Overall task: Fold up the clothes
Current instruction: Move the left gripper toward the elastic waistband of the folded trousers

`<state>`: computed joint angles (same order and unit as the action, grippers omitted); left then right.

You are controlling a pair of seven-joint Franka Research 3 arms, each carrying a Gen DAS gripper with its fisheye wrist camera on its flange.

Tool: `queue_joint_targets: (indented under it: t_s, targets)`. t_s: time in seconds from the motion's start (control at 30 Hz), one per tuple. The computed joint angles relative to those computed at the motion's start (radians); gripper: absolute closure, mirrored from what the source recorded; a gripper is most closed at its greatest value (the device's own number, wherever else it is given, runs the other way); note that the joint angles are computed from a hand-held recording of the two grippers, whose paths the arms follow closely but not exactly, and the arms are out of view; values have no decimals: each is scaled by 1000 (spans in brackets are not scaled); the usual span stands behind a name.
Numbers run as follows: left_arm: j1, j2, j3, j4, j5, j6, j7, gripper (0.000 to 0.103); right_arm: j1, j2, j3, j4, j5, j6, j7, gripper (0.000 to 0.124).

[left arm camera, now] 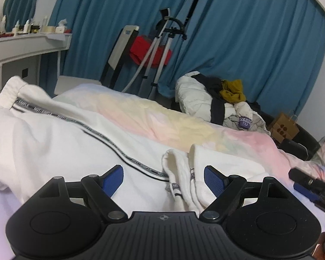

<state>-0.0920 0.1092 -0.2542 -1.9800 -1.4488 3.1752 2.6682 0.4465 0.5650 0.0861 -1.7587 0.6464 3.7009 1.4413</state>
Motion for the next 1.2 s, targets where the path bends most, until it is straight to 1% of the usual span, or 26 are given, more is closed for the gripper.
queue_joint_targets:
  t_s: [0.07,0.13,0.17,0.2,0.23,0.3,0.33,0.37,0.4,0.5,0.53,0.57,0.63,0.7,0.8,0.83,0.9,1.0,1.07,1.13,1.17,1.2]
  targets:
    - [-2,-4,7,-17,59,8,-72,20,64,18,-68,32,100,-76,-101,50]
    - [2,-17,12,-45,138,10,-160,20,157,43,-173,71,232,-181,-209,50]
    - [5,-25,15,-62,186,10,-212,20,208,58,-240,89,292,-267,-226,50]
    - [8,-35,20,-82,243,7,-274,20,241,74,-288,97,306,-324,-215,50]
    - [10,-47,26,-104,304,1,-340,20,269,87,-320,98,299,-326,-209,50]
    - [15,-76,48,-151,458,-15,-501,19,294,110,-348,99,269,-315,-195,50]
    - [19,-90,60,-169,530,-25,-577,19,314,114,-377,101,265,-329,-181,50]
    - [23,-103,73,-185,597,-37,-649,17,320,114,-388,102,258,-337,-167,50]
    - [28,-115,85,-198,658,-50,-714,15,299,104,-363,97,247,-334,-150,50]
    - [41,-147,123,-224,825,-95,-890,12,177,71,-219,69,184,-290,-101,50]
    - [50,-154,134,-226,889,-113,-954,11,153,69,-195,68,162,-285,-85,51]
    - [56,-160,145,-228,937,-129,-1002,8,136,67,-179,65,145,-282,-68,52]
    - [66,-172,164,-229,1007,-158,-1075,5,144,63,-193,60,132,-289,-40,53]
    - [74,-183,182,-228,1057,-184,-1119,3,162,57,-219,55,125,-295,-11,53]
    - [84,-198,207,-227,1101,-220,-1138,1,208,51,-272,47,123,-277,23,52]
    - [88,-201,213,-227,1111,-226,-1145,1,235,51,-303,44,135,-263,24,52]
    - [87,-205,228,-228,1092,-233,-1141,0,284,58,-360,46,173,-251,9,52]
    - [87,-196,248,-223,1010,-251,-1138,0,333,75,-428,58,220,-299,2,52]
    - [92,-182,256,-211,933,-278,-1143,0,335,84,-438,58,209,-326,32,53]
    - [98,-168,264,-193,801,-318,-1094,0,338,91,-449,58,193,-351,64,53]
    - [105,-162,264,-184,741,-335,-1070,0,356,91,-470,56,189,-358,83,53]
    - [114,-156,263,-176,685,-350,-1050,0,358,88,-471,55,188,-357,92,53]
